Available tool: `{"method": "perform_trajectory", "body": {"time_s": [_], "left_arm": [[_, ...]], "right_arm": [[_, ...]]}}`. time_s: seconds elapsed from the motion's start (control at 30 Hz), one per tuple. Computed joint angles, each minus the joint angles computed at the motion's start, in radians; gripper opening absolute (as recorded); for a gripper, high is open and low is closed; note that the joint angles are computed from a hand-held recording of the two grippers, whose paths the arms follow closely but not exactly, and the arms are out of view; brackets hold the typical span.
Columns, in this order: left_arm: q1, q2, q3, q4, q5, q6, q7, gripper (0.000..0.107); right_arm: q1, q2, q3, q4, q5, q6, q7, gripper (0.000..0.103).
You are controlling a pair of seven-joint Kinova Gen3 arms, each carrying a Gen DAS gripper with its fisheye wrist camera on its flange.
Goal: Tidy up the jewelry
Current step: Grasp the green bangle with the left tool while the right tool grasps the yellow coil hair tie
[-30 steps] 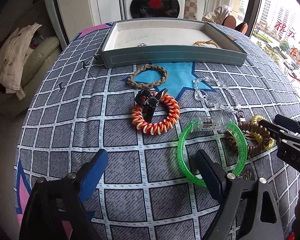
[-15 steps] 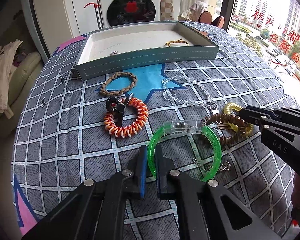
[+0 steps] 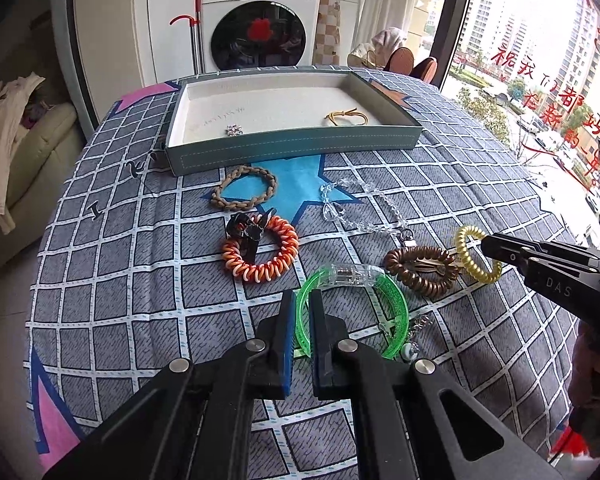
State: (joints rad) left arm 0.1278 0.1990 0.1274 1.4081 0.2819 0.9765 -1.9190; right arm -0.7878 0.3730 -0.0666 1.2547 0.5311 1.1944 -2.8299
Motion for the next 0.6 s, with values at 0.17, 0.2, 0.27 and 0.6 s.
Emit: {"method": "perform_trajectory", "body": {"time_s": [0.17, 0.2, 0.27, 0.6], "left_arm": [[0.009, -0.017, -0.009, 0.019, -0.021, -0.012, 0.047, 0.027], [0.015, -0.023, -0.012, 0.026, -0.037, -0.019, 0.062, 0.027], [0.010, -0.021, -0.005, 0.020, -0.058, -0.003, 0.087, 0.074], [0.047, 0.007, -0.013, -0.003, -0.151, -0.012, 0.159, 0.103]], "right_arm": [[-0.003, -0.017, -0.004, 0.019, 0.004, -0.019, -0.020, 0.011], [-0.003, -0.021, -0.005, 0.024, 0.006, -0.026, -0.025, 0.011], [-0.005, -0.026, -0.008, 0.030, 0.011, -0.038, -0.033, 0.011], [-0.010, -0.057, -0.018, 0.073, 0.034, -0.089, -0.084, 0.011]]}}
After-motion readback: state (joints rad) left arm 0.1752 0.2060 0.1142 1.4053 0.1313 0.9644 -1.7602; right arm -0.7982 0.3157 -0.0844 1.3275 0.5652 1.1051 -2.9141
